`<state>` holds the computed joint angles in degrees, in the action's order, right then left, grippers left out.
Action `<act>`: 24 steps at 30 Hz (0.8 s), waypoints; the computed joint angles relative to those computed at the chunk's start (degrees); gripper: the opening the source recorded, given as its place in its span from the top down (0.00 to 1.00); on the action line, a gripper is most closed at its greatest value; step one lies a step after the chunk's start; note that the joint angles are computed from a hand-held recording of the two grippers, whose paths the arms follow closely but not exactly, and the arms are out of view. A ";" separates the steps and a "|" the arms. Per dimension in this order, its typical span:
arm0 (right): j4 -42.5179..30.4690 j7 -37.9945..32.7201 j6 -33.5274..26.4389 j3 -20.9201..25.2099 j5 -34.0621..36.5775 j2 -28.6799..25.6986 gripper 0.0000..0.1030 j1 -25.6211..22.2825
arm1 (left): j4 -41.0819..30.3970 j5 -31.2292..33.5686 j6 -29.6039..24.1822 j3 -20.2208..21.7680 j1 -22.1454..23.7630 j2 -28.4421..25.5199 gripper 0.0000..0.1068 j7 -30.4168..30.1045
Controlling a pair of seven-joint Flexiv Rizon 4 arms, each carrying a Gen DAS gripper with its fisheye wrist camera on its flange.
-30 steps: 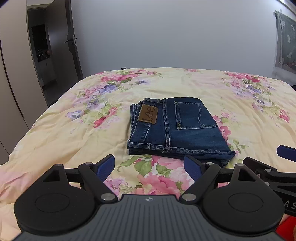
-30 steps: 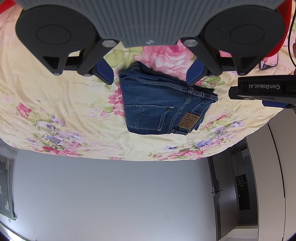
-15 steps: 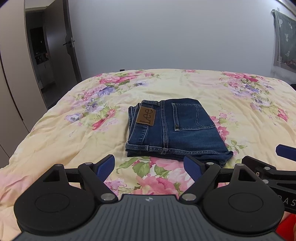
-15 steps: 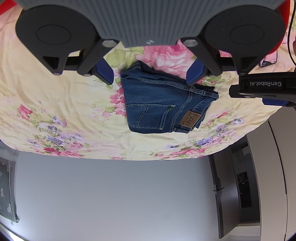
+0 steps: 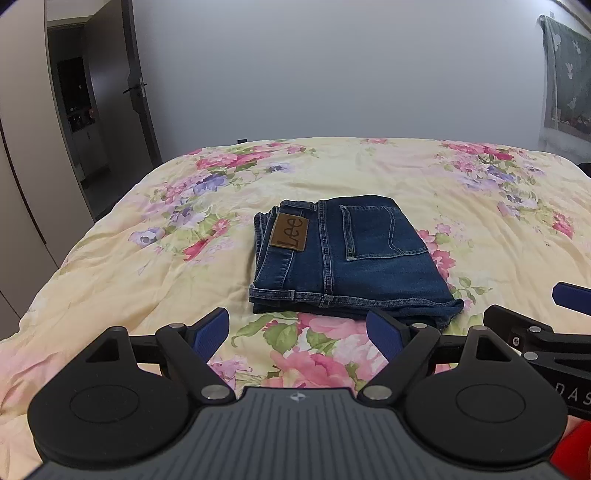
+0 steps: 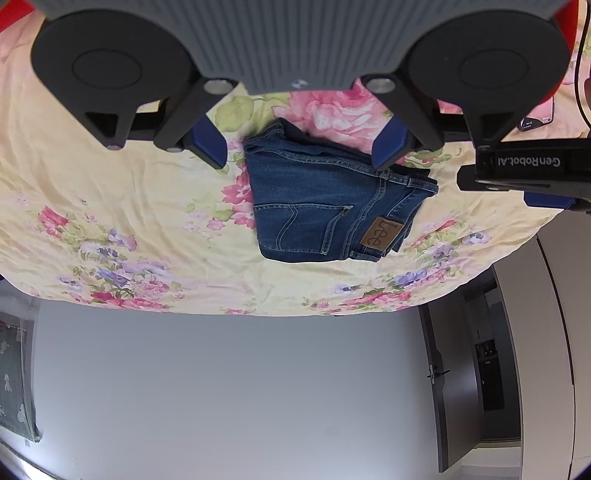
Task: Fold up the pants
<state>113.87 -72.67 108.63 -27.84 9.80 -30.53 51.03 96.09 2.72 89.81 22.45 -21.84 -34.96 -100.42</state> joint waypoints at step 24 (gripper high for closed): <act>0.08 0.87 -0.14 -0.08 0.19 0.07 0.21 0.12 | -0.18 0.74 -0.18 -0.57 0.19 0.21 0.08 0.69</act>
